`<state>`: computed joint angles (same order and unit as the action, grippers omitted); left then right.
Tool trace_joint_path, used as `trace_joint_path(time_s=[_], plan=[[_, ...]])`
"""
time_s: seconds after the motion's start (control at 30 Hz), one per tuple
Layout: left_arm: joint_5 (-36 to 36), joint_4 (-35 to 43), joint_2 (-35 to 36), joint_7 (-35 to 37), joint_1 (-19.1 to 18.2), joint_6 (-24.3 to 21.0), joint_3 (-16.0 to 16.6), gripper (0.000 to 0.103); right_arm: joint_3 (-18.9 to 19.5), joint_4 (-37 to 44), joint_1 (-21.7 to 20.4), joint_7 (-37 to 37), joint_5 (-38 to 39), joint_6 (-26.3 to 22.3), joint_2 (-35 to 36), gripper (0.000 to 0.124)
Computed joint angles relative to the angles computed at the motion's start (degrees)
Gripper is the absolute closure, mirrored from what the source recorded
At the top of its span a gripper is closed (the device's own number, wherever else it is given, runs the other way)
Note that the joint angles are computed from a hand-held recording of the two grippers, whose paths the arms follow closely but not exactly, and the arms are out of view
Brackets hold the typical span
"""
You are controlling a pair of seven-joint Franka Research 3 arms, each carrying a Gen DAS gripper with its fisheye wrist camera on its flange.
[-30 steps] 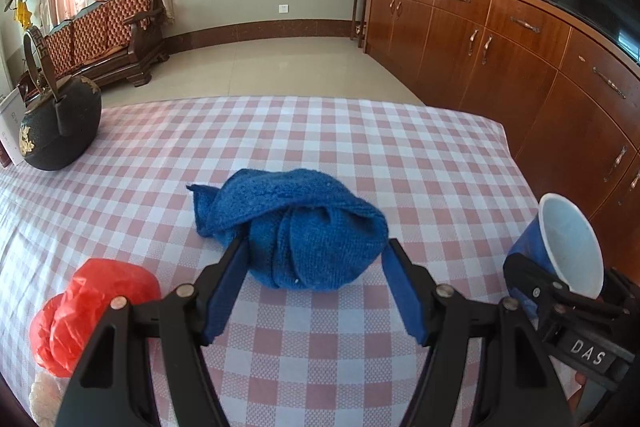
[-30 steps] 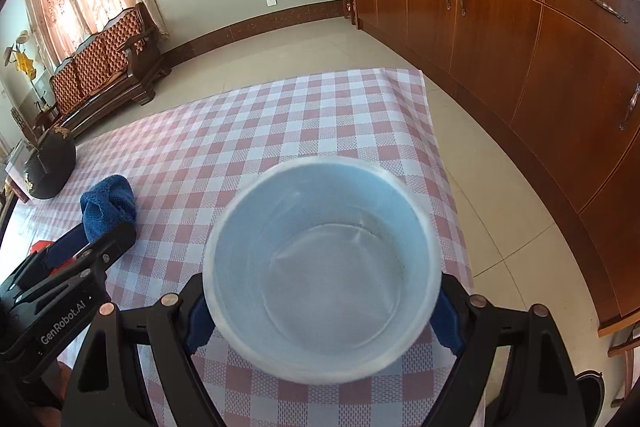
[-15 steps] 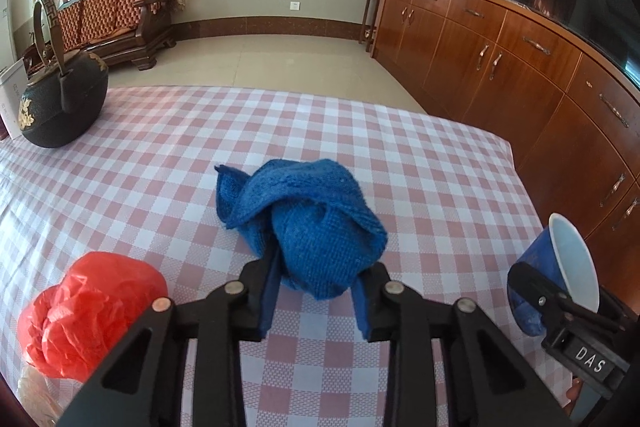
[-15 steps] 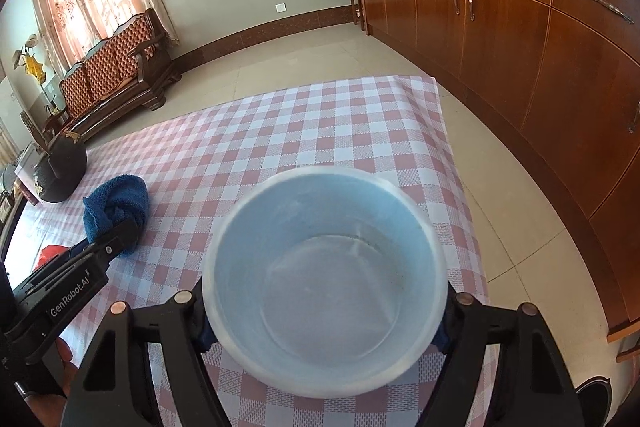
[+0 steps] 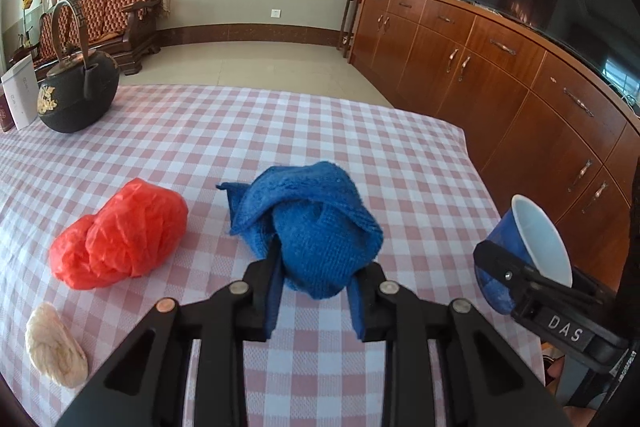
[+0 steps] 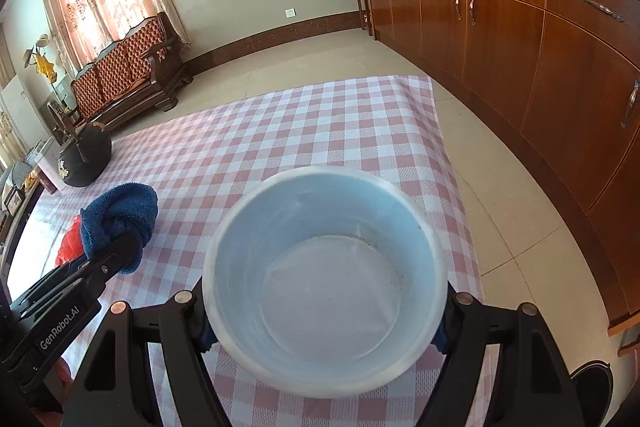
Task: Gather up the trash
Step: 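Lift the blue towel with the left tool while the right tool lifts the bowl, then carry the blue towel and bowl with both tools over the black bin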
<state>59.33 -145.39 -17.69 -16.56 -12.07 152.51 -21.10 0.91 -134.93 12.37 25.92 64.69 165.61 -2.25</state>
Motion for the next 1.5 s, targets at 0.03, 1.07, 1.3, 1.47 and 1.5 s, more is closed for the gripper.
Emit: trace_joint_path(time_s=[0.03, 1.07, 1.3, 1.47, 1.5], plan=[[-0.5, -0.5, -0.6, 0.4, -0.5, -0.1, -0.1, 0.074, -0.1, -1.2, -0.1, -0.4, 0.2, -0.3, -1.2, 0.046], [-8.5, -1.2, -7.0, 3.5, -9.4, -3.3, -9.2, 0.074, -13.3, -28.5, -4.7, 7.5, -18.5, -6.9, -36.5, 0.046], [-3.8, 4.6, -0.5, 2.4, -10.4, -2.0, -10.1, 0.074, -16.9, -29.0, -10.3, 8.1, -22.4, -7.8, -38.2, 0.046], [0.7, 10.6, 6.9, 2.1, -12.9, -0.8, -9.2, 0.074, -19.9, -27.8, -15.0, 7.6, -23.9, -8.2, -36.6, 0.046], [1.5, 12.1, 8.6, 2.4, -13.6, -0.8, -8.9, 0.074, -20.6, -27.4, -15.9, 7.4, -24.0, -8.2, -36.0, 0.046]])
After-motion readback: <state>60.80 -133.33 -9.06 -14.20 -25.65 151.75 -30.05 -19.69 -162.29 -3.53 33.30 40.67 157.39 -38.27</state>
